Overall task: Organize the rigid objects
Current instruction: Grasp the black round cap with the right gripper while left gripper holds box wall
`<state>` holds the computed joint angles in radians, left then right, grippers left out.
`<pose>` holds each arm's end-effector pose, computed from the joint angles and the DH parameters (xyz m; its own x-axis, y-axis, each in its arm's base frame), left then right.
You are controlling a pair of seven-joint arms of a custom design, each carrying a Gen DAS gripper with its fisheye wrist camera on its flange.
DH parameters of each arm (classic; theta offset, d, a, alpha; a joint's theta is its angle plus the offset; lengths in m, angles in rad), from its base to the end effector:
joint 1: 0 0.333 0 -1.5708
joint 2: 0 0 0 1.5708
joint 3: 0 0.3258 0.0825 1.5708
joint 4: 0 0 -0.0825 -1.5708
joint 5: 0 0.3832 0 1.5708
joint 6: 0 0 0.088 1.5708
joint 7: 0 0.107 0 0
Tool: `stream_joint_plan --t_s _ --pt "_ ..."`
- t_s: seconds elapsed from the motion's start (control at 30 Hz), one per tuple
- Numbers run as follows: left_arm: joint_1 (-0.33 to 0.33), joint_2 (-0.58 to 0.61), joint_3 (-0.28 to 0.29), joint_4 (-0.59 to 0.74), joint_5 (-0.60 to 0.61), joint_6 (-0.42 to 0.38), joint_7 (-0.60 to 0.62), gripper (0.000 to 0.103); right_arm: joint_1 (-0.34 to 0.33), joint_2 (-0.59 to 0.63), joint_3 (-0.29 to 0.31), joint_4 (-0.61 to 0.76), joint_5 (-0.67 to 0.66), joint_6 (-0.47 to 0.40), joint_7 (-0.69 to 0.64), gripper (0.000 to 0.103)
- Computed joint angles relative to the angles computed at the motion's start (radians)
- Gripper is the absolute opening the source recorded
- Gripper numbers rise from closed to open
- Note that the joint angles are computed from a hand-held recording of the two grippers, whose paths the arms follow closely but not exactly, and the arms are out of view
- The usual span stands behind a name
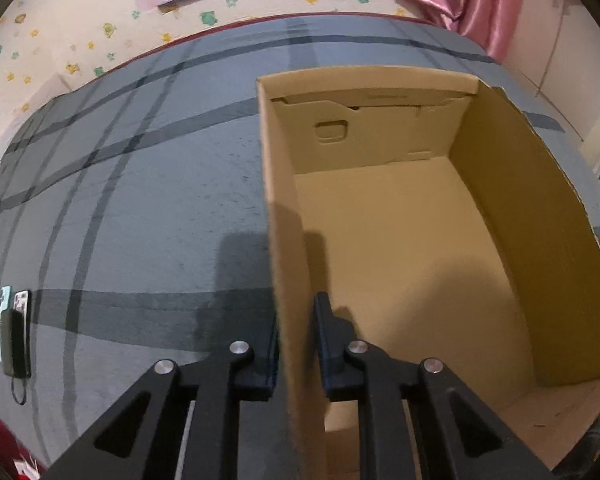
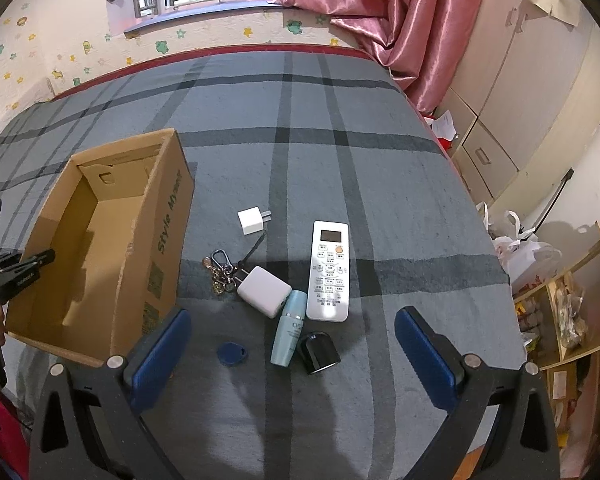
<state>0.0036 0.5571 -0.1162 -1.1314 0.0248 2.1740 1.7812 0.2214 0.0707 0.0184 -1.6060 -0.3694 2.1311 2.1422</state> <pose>0.7576 -0.0579 0.5511 -0.2795 -0.9581 -0.0621 -0.8406 0.2754 -0.4665 0.6075 0.1318 0.6391 -0.2279 -0.9702 0.0827 -0.8327 0.1502 -0.5329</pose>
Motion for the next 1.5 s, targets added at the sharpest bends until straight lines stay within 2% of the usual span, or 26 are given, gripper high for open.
stream_joint_plan --t_s 0.5,0.93,1.0,1.23,1.5 --pt "-0.007 0.008 0.004 0.009 0.014 -0.006 0.004 0.015 -0.020 -0.019 -0.008 -0.050 -0.013 0.039 0.006 0.103" --pt "-0.001 0.019 0.000 0.030 0.004 -0.024 0.009 0.015 -0.068 -0.028 -0.025 -0.170 0.095 0.145 -0.085 0.102" --pt "-0.003 0.019 0.001 0.029 0.006 -0.023 0.008 0.015 -0.074 -0.028 -0.027 -0.192 0.102 0.163 -0.097 0.097" --pt "-0.007 0.016 0.005 0.020 0.017 -0.017 0.007 0.015 -0.085 -0.020 -0.032 -0.246 0.127 0.206 -0.125 0.093" --pt "-0.016 0.012 0.010 0.010 0.042 -0.015 0.007 0.015 -0.098 0.010 -0.034 -0.258 0.230 0.204 -0.193 0.073"
